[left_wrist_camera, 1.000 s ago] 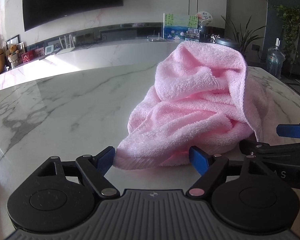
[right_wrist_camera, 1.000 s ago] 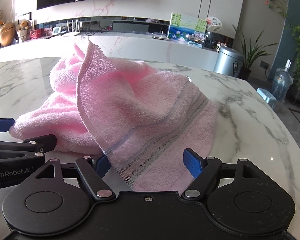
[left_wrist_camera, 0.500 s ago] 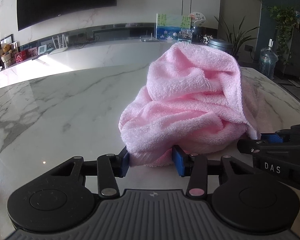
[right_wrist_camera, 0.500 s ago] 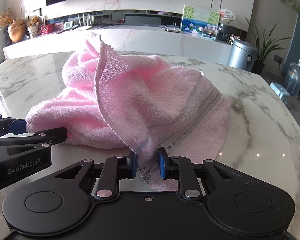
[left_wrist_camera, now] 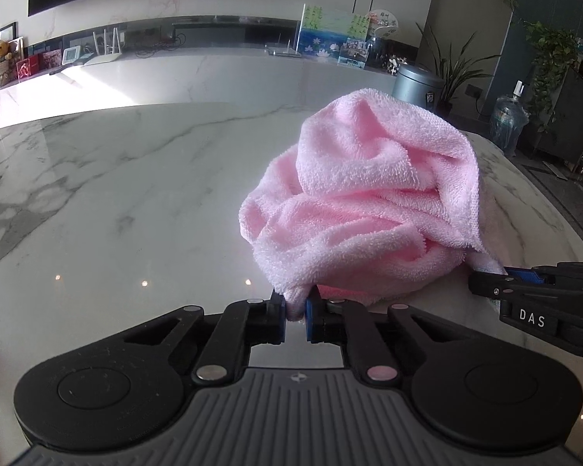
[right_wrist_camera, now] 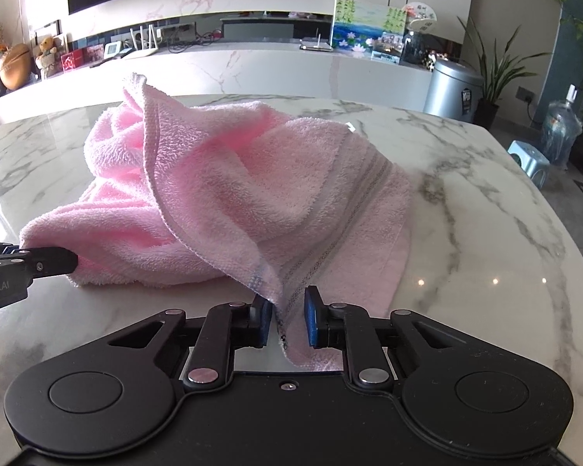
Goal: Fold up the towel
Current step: 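Close the left gripper on one towel corner while the right gripper grasps another corner, then lift the pink towel with both grippers and stretch the corners apart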
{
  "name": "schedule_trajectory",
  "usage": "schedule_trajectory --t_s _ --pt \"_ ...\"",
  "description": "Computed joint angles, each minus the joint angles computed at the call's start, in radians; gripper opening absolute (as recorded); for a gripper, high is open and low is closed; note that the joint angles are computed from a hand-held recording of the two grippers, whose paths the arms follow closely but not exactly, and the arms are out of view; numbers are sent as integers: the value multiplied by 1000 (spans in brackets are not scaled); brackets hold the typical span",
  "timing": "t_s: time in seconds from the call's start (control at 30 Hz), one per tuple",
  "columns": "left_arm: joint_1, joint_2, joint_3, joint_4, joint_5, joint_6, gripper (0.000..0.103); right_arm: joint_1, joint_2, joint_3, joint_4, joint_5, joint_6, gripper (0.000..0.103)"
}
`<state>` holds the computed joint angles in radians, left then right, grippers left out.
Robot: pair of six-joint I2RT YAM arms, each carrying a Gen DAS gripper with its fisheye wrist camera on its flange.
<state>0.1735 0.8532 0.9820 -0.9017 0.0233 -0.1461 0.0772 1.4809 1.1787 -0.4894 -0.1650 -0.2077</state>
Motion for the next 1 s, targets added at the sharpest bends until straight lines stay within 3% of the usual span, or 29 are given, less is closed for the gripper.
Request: schedule_trajectory --t_s 0.23,0.5,1.0 --pt "104 29 96 -122 75 107 7 -88 17 92 -112 -36 -3 10" --pt "234 81 243 -246 96 269 7 -224 113 301 -304 -79 -53 7" --pt "348 172 496 -407 88 441 7 -471 256 634 -595 -100 -200 7"
